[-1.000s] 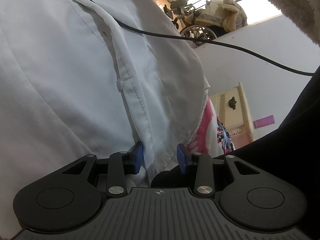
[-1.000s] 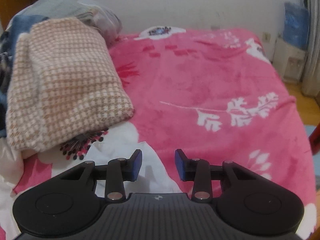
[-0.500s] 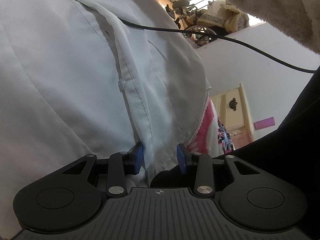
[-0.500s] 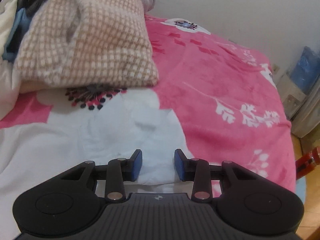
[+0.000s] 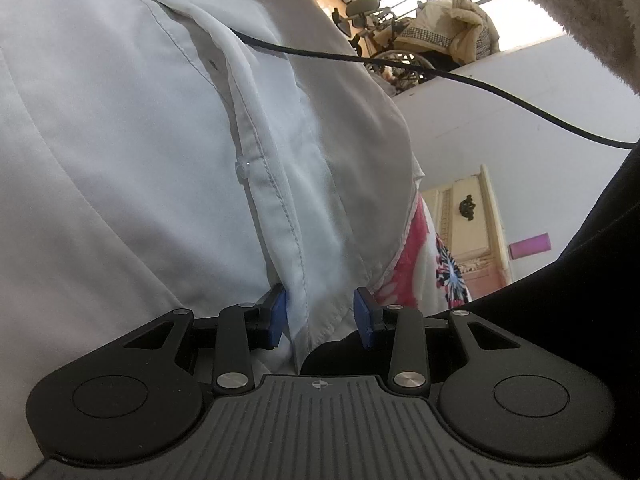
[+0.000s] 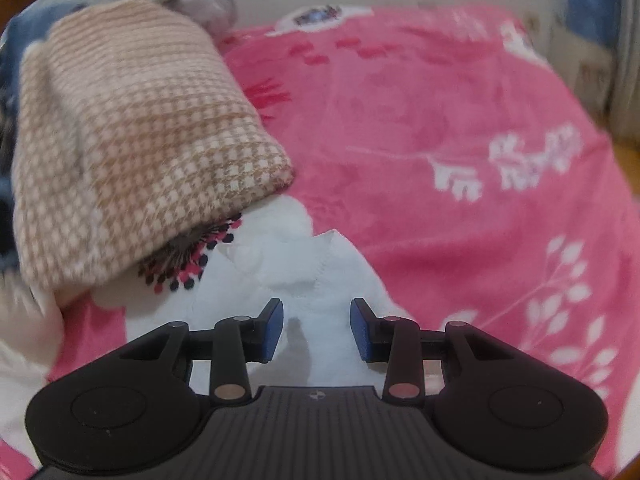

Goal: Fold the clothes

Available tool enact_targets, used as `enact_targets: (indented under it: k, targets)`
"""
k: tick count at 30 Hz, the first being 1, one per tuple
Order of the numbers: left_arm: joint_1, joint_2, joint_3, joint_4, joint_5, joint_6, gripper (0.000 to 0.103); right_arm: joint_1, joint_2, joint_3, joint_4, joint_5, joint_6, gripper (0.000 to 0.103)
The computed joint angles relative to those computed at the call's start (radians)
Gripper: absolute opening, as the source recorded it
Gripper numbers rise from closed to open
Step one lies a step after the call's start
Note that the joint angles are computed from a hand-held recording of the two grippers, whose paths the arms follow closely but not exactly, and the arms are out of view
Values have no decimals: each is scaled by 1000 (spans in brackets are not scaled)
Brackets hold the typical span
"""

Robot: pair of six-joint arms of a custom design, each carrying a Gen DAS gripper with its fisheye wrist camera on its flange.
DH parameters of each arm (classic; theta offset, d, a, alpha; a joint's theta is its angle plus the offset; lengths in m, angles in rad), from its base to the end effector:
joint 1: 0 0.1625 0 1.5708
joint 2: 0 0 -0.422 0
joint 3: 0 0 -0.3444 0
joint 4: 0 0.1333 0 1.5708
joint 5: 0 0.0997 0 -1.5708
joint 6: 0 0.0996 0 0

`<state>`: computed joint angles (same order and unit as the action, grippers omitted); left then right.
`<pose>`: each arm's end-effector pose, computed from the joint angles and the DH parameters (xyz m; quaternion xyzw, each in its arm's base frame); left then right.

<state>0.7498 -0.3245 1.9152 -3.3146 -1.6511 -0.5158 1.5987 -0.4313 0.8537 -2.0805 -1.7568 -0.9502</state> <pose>-0.2855 -0.4371 -0.1302 -0.1545 -0.9842 0.0352 0.0788 0.1373 -0.8018 0.1089 0.4637 -0.8800 -0.0024 0.1024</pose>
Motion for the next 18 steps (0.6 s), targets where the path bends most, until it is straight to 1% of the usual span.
enact_targets:
  k: [2, 5, 7, 13, 16, 18]
  targets:
    - [0, 1, -1, 0, 1, 0, 35, 3, 13, -11, 9, -20, 30, 40]
    - [1, 3, -2, -2, 0, 2, 35, 9, 12, 16, -27, -48, 10, 42]
    - [2, 4, -2, -3, -1, 2, 35, 15, 0, 57, -71, -68, -37, 45]
    - [5, 5, -5, -4, -3, 0, 35, 32, -43, 211, -258, -128, -232, 46]
    - [5, 5, -9, 1, -2, -1, 35, 33, -51, 247, -314, -135, -289, 46]
    - [6, 5, -11, 3, -3, -1, 35, 32, -52, 265, -349, -138, -326, 43]
